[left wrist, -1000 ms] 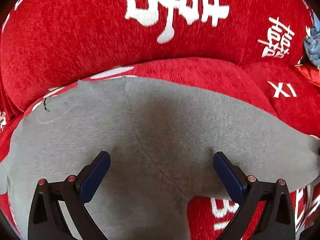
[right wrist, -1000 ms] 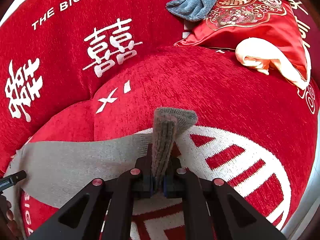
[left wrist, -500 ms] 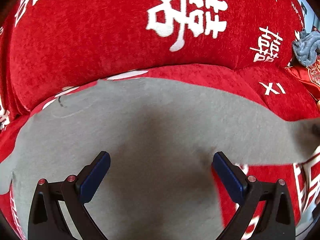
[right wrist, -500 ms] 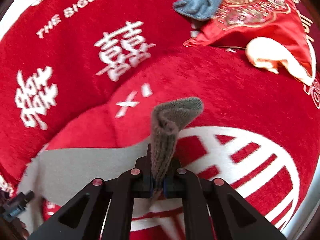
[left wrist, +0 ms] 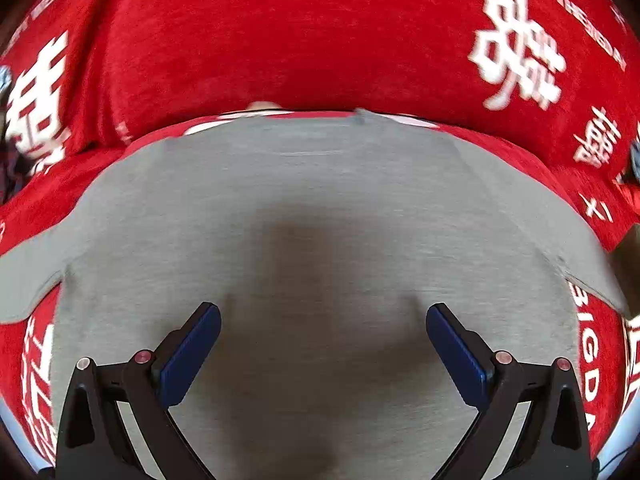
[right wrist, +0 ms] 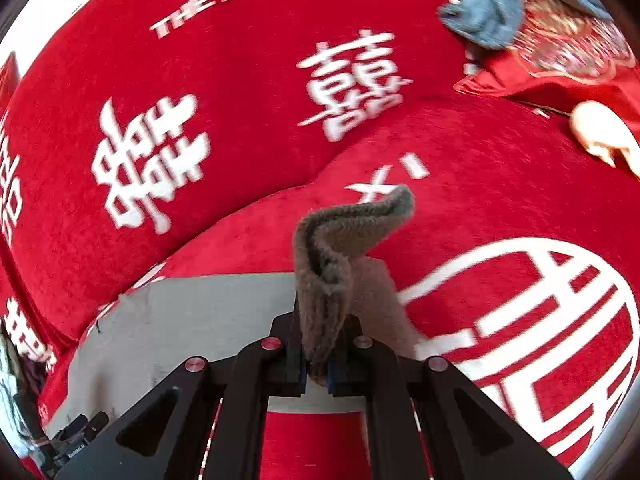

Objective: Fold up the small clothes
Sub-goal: 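Carry the held sleeve across the sweater body with the right gripper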

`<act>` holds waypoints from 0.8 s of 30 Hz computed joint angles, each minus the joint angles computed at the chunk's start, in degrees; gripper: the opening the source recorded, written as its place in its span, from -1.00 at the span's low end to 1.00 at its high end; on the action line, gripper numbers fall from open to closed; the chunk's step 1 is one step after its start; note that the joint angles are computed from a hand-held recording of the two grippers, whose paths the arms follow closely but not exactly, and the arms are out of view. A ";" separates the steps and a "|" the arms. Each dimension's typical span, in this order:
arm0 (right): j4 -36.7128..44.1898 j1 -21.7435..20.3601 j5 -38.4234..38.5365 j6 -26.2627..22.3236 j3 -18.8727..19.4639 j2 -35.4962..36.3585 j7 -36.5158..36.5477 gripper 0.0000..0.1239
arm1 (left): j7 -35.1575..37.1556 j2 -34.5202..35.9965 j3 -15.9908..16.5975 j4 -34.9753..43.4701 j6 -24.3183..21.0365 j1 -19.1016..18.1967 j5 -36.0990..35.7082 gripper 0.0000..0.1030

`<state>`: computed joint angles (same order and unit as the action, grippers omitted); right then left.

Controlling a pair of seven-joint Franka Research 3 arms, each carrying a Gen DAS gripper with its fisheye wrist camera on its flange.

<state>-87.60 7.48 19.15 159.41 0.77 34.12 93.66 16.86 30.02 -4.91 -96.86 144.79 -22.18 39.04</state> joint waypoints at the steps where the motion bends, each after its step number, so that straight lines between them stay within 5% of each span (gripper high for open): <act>1: 0.87 0.84 -0.56 -0.46 -0.22 0.40 0.59 -0.89 | -0.45 -0.64 0.32 -0.98 0.12 0.05 0.31 1.00; 24: 33.97 18.69 -15.94 -17.59 -1.47 17.66 10.81 -0.89 | -12.59 -14.78 0.53 -24.44 8.42 7.95 10.98 1.00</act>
